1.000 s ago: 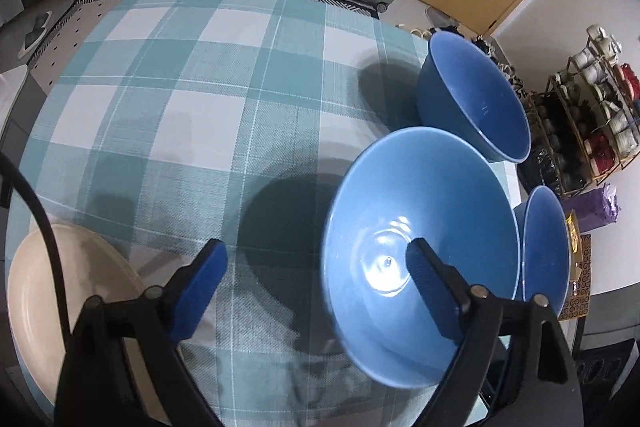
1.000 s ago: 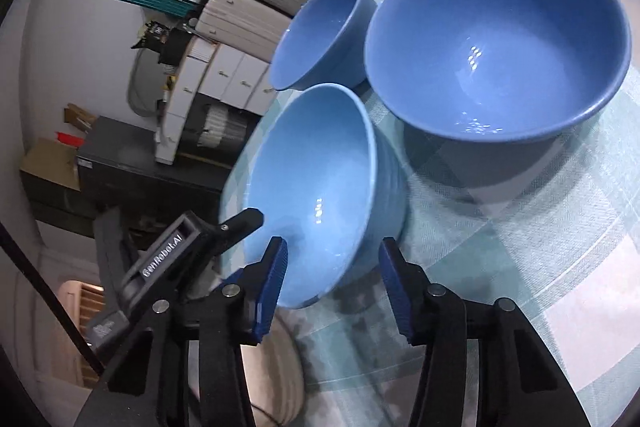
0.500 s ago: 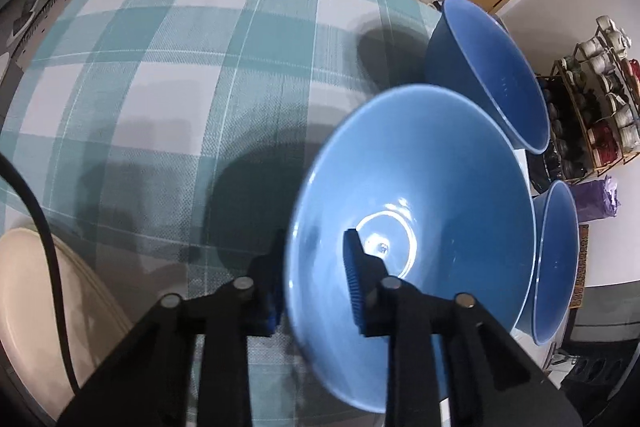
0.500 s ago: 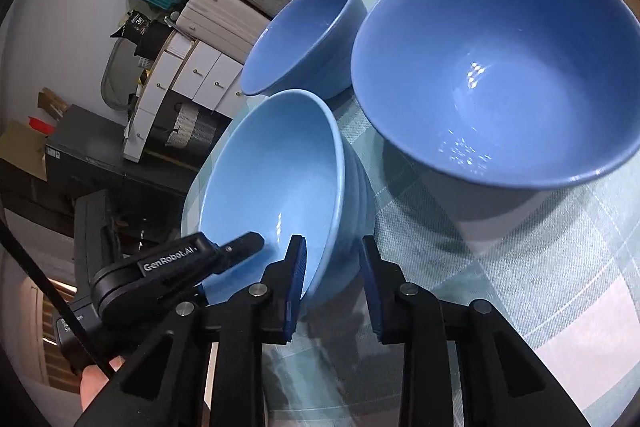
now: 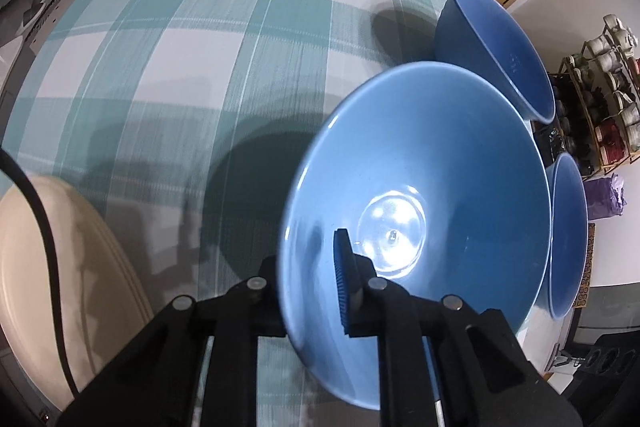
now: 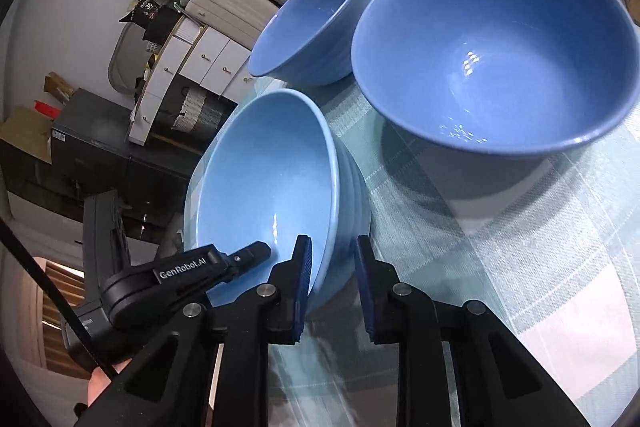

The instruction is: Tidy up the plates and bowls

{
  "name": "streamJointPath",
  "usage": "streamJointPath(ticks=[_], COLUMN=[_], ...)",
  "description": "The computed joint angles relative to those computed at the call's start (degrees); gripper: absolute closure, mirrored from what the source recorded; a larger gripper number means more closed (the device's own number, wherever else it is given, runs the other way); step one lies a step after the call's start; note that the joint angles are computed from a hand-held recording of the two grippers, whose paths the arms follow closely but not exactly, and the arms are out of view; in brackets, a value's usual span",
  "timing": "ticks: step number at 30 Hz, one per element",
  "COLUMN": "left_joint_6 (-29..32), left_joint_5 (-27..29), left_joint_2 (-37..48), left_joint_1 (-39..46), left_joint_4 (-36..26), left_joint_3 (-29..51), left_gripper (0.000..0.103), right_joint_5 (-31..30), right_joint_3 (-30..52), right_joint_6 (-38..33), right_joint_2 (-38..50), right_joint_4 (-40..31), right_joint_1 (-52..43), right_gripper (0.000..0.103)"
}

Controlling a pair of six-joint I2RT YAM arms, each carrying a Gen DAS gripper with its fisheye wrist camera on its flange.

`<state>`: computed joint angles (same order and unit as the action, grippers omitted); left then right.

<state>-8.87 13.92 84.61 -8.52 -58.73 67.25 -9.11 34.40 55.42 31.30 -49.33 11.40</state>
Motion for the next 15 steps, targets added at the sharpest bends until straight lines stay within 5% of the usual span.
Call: streamJointPath(ticks=[12,15], left_joint_6=[2.0,2.4], left_joint_5=[-2.3,-2.3], left_joint_2=[-6.6,-8.4], left_joint_1=[-1.2,-1.4], left_joint_4=[-4.3,-6.0], left_joint_3=[-5.5,-5.9], left_gripper=[0.089,0.089], right_joint_5=[0.1,4.3], right_joint_3=[0.0,-0.1], right_joint_6=[5.1,8.7], right_joint_2=[-7.6,-9.2], right_joint_4=[-6.7,-7.7], right_joint_1=[7.0,13.1], right_gripper=[0.081,0.081])
